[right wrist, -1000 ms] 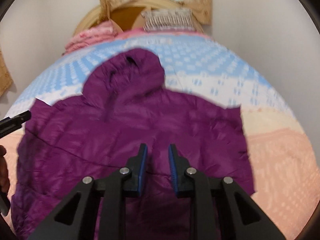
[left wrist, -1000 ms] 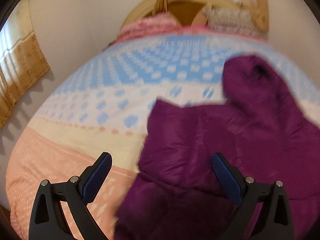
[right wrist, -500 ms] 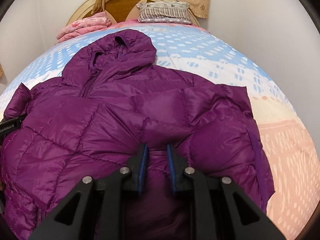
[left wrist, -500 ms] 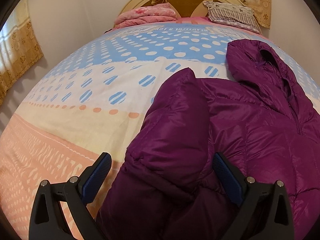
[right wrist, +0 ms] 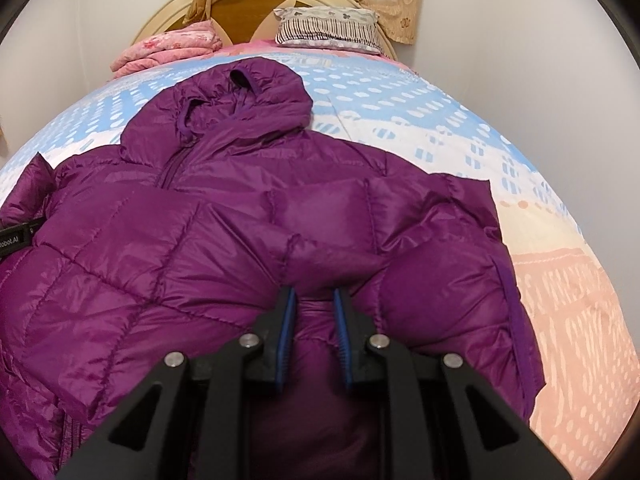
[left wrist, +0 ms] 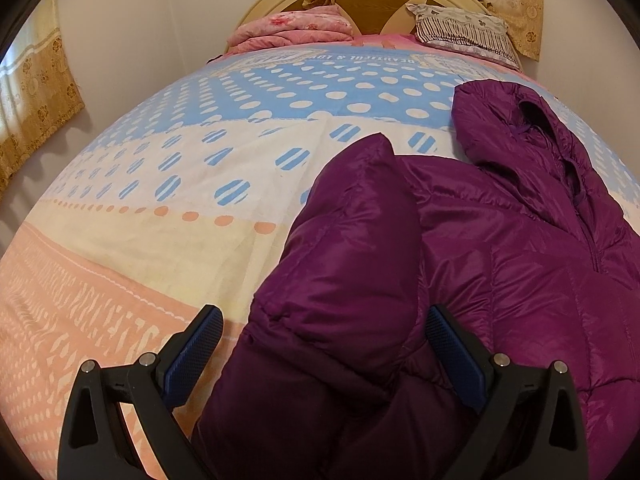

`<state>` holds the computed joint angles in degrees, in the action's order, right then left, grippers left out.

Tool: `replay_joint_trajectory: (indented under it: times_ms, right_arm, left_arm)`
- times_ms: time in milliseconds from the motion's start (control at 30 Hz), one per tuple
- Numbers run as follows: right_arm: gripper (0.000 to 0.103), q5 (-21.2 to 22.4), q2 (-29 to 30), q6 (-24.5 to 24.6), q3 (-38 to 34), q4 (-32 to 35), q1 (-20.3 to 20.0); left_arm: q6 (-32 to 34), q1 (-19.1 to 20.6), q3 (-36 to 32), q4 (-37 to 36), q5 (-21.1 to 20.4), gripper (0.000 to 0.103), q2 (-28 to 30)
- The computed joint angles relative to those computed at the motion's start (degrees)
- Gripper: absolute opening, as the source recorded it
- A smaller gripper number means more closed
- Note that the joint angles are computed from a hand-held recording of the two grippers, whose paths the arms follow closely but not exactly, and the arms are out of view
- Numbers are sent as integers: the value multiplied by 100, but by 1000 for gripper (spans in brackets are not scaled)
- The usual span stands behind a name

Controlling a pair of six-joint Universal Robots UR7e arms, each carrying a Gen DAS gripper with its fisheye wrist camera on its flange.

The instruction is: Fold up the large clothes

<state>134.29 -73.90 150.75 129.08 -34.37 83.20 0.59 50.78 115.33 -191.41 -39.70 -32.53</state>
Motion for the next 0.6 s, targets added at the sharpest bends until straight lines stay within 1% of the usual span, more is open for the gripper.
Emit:
replay_joint_trajectory:
  times_ms: [133, 200, 233, 267, 300, 333, 367, 433, 467, 500, 567, 600]
  right_arm:
    - [21, 16, 16, -8, -3, -17, 10]
    - [21, 82, 45, -32, -37, 4, 37]
    - [22, 59, 17, 43, -77, 172, 38]
    - [23, -7, -50, 206, -137, 477, 28]
    - [23, -116, -197, 461, -185, 859, 18]
    - [24, -203, -386, 600, -153, 1001, 47]
    - [26, -223, -619, 569, -95, 982, 141]
    - [26, -245, -819, 523, -171, 1104, 273]
    - [26, -273, -846, 593, -293, 1258, 315]
    - [26, -327, -828, 661, -436, 1385, 317]
    - [30, -424, -642, 731, -730, 1511, 205]
    - [32, -601, -566, 775, -836, 1631, 86]
  left_arm:
    - [11, -7, -3, 5, 25, 101, 6]
    - [-2, -49, 4, 104, 100, 101, -35]
    - [-72, -74, -3, 275, 140, 101, -87]
    - [-108, -141, 49, 448, 154, 101, -237]
    - [-4, -205, 116, 381, 105, 101, -345]
    - [200, -291, 202, 159, 3, 101, -488]
    - [341, -352, 240, -25, -116, 101, -612]
    - [508, -420, 174, -220, -300, 101, -739]
    - [590, -427, 64, -247, -399, 101, -745]
    - [659, -407, -116, -230, -413, 101, -671]
    - [708, -326, -455, -167, -237, 101, -388]
    - [633, -221, -674, 115, -137, 101, -205]
